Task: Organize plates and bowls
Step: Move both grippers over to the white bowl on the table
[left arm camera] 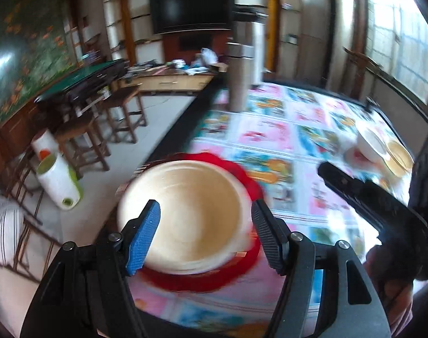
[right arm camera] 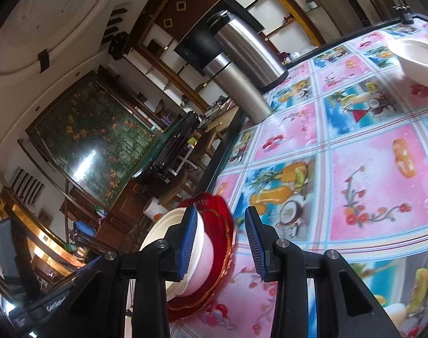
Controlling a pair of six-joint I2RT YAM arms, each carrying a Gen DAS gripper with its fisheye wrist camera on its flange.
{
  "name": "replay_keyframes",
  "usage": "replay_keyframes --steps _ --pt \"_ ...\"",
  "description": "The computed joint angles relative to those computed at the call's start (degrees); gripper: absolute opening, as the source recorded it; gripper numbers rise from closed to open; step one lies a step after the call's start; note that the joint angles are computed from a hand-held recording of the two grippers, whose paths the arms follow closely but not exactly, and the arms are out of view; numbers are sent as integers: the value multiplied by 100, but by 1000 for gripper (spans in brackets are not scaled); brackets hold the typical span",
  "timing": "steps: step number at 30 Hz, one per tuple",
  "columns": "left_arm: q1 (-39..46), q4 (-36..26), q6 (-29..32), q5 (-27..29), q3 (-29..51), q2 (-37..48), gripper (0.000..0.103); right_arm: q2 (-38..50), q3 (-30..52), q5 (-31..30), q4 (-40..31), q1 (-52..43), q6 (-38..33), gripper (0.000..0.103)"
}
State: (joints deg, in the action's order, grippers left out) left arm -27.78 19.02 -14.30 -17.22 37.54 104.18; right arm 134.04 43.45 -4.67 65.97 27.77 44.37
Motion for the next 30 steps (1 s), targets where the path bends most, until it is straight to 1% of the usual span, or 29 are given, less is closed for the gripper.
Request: replay_keyframes --steps 4,8,12,15,18,20,22,23,24,26,28,29,30 --pt "-708 -550 -33 -23 807 611 71 -167 -497 -60 457 -374 -4 38" --pt "-1261 -1072 -54 -73 1616 1190 71 -391 -1170 -178 983 -971 -76 38" --pt "-1750 -1590 -51 -168 2467 1874 71 -527 -1862 -550 1560 -1947 -198 39" --pt "-2054 -1903 -60 -122 3061 2452 71 -461 -2229 -1057 1945 -2890 -225 40" --pt "-2265 -2229 -39 -4 3593 2900 71 -338 -2486 -1452 2270 -3736 -281 40" --pt "-2315 -2429 -16 78 3904 3098 70 -308 -2571 -1691 2331 -4179 -365 40" --pt "-2291 -2569 14 109 4160 3202 70 -304 -2595 -1908 2260 -4521 -437 40" --pt "-2260 -2637 33 100 4316 3254 70 -325 -2531 -2053 2107 -4670 -453 40" --pt "-2232 -2724 45 63 4490 3305 70 -387 -2424 -2224 1832 -4802 -474 40" --pt "-2145 -2910 50 4 4853 3400 70 -536 -2213 -2350 1296 -4898 -550 40" --pt "-2040 -3075 63 -64 5290 3570 70 -783 -2023 -2331 726 -4867 -599 40" --pt "-1995 -3158 50 -127 5443 3628 70 -924 -1816 -2305 298 -4839 -637 40" --pt "-1949 -3192 28 -136 5520 3657 70 -1005 -1686 -2239 31 -4789 -640 40"
